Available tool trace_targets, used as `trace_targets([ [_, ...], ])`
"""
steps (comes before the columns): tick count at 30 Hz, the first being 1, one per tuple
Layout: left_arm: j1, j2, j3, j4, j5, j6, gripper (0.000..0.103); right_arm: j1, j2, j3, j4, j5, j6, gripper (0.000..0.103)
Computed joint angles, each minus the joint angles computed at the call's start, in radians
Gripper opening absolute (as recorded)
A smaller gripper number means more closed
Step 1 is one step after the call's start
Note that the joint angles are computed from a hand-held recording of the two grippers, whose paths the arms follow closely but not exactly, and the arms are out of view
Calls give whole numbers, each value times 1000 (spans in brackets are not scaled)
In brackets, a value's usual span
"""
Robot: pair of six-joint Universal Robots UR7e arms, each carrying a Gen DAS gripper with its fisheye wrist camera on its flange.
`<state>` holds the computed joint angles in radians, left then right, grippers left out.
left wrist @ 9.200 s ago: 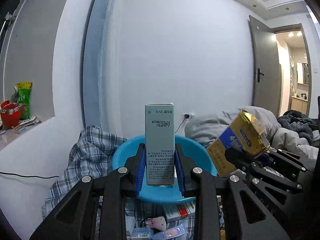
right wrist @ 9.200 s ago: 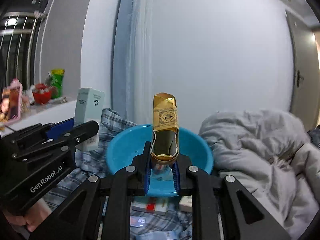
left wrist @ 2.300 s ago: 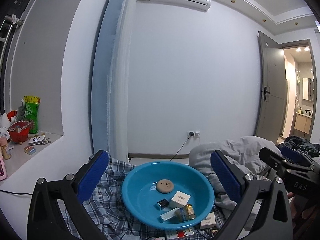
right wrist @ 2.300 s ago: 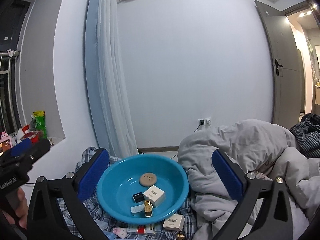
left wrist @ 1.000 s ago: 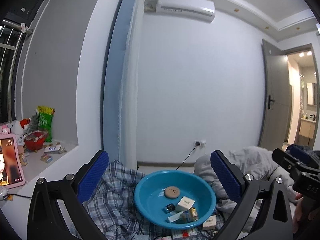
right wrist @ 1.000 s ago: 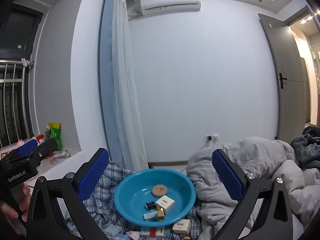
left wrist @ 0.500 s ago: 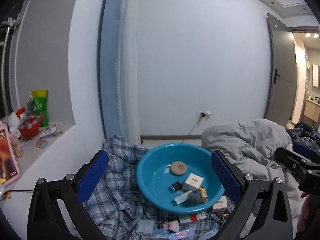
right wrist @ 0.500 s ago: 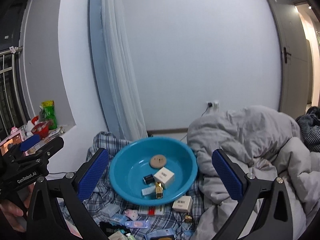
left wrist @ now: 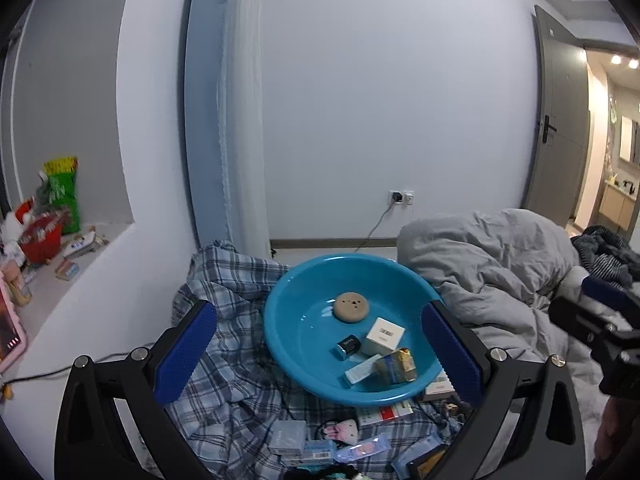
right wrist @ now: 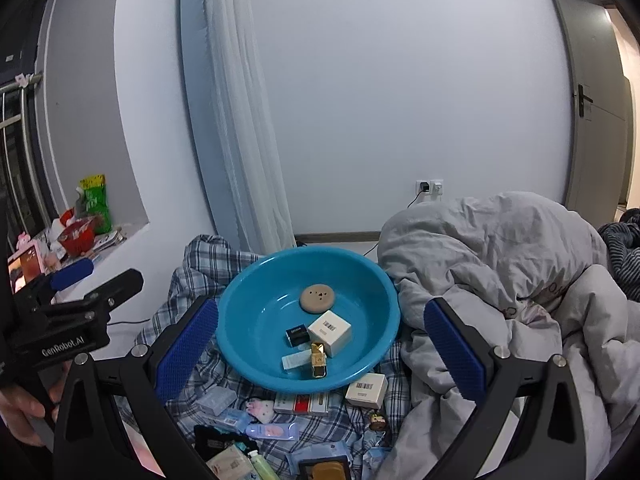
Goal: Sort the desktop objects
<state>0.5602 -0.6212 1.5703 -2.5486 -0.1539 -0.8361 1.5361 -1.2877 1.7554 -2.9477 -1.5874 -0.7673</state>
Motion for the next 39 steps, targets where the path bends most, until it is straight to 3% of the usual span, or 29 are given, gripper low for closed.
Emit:
trace_targets([
  [5,-1,-15,22,-73,-23,24,103,1,-12,3,48,16,-8,102],
  [9,-8,-34,39,-24,2,-36,103,4,-13,9,40,7,-14,102],
  [13,-11,-59,47,105,22,-159,103,5,-7,4,46,-11,-7,102],
  [17,-7,-64,48,115,11,-167,103,-9,-14,0,144,-13,19,102],
  [26,-3,-31,19,59,-18,-75,103,-1,13,5,138,-76,-32,102],
  [32,10,-18,-8,114,-45,-96,103,4,42,-17,163,-144,-43,102],
  [36,11,-7,-13,83,-50,-61,103,3,52,-24,196,-152,-53,102],
  [39,7,2,-17,67,-41,-34,103,-15,52,-57,308,-101,-6,102],
])
